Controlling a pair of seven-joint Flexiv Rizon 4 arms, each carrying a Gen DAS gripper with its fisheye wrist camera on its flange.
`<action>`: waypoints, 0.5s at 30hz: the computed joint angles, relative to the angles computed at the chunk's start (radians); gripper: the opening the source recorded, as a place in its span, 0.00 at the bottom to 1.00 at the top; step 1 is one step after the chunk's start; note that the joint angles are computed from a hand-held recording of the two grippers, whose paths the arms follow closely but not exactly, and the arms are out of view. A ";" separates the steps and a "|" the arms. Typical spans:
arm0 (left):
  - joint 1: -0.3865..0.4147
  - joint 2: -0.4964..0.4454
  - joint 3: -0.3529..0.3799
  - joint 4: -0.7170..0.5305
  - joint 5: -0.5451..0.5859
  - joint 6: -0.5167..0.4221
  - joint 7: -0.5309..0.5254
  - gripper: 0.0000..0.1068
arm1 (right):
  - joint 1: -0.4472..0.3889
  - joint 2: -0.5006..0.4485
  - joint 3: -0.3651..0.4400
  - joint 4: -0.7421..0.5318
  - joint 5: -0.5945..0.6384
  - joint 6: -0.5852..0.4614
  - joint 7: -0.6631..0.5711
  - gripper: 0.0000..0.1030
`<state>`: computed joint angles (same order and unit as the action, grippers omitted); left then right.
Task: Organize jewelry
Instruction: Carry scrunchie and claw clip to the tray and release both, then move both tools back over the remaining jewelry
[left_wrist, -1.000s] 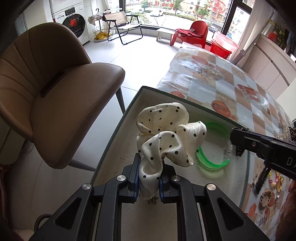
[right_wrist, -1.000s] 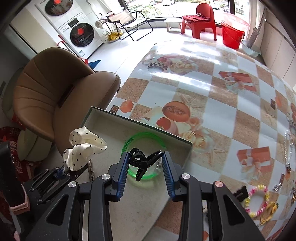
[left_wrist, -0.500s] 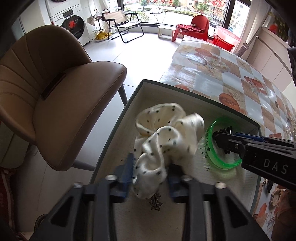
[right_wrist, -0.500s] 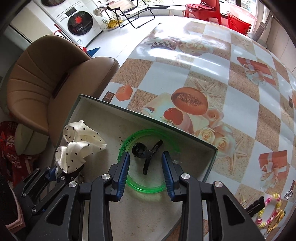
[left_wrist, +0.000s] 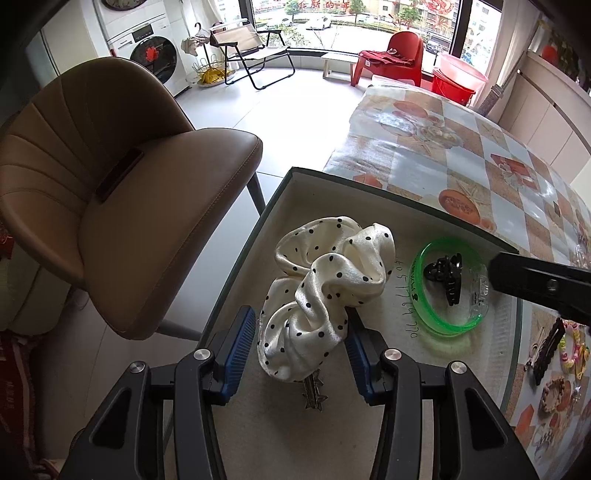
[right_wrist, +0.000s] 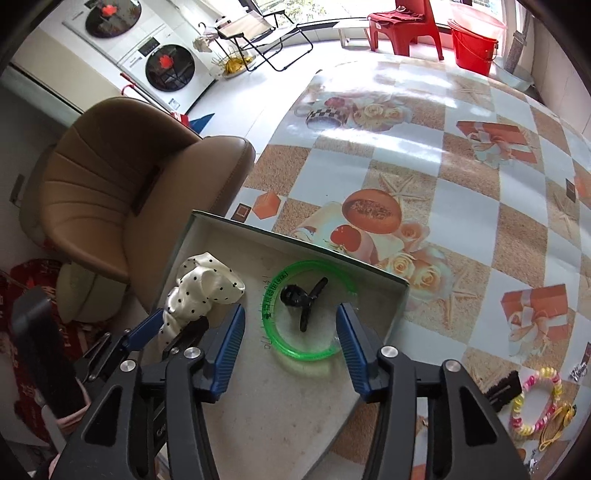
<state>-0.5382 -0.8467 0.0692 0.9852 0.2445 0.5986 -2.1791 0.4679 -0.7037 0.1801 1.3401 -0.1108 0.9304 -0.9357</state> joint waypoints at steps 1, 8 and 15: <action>-0.003 0.001 0.002 -0.002 0.002 -0.007 0.000 0.48 | -0.002 0.018 -0.002 0.026 0.004 0.012 0.009 0.56; -0.011 0.001 0.000 -0.012 0.005 -0.037 0.002 0.48 | -0.023 0.106 -0.005 0.148 0.010 0.065 0.049 0.62; -0.038 0.012 0.009 -0.024 0.045 -0.054 0.002 0.88 | -0.053 0.204 -0.005 0.289 0.006 0.118 0.091 0.70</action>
